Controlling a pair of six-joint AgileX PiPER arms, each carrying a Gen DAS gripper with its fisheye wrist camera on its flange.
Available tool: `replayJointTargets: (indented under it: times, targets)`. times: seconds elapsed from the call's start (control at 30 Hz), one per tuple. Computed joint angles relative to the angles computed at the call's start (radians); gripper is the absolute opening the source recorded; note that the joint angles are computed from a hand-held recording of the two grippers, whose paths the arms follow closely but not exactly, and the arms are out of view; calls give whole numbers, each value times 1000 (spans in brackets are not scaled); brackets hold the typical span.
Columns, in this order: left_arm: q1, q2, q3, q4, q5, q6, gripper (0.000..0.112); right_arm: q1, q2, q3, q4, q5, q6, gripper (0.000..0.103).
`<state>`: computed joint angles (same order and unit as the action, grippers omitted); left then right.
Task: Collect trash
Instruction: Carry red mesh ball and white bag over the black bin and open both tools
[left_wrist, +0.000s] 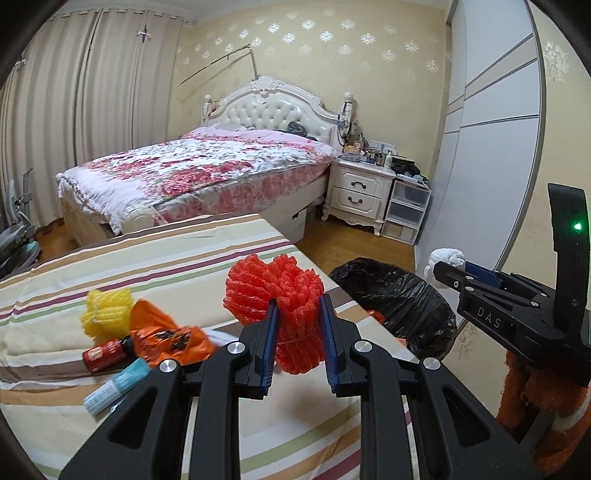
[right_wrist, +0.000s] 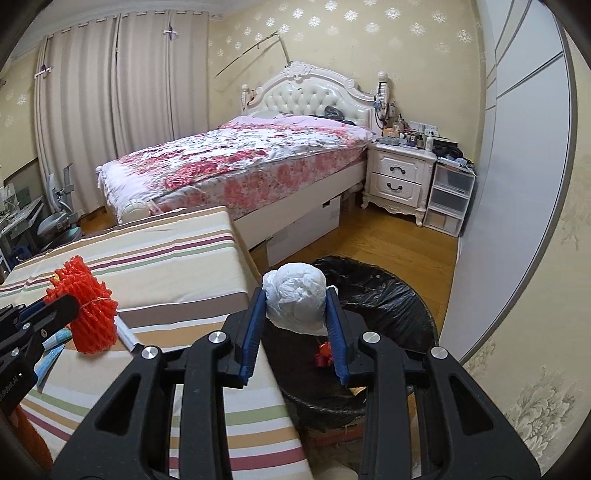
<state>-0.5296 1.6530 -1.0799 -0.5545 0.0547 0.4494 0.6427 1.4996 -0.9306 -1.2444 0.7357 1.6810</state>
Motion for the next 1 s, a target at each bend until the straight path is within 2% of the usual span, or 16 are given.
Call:
replayJointTargets:
  times: [0.1, 0.2, 0.5, 0.9, 1.0]
  targets:
    - [-30, 74, -93, 14, 17, -4, 23, -42, 7, 9, -34, -6, 24, 32]
    - [-51, 159, -208, 126, 59, -105, 23, -87, 21, 11, -55, -25, 40, 32]
    - [-92, 369, -495, 265, 182, -197, 23, -251, 88, -4, -93, -144, 65, 32]
    - [-126, 538, -733, 418, 310, -326, 24, -365, 150, -10, -107, -234, 92, 35]
    - [-137, 553, -752, 475, 321, -381, 40, -381, 147, 1, -131, -241, 120, 44]
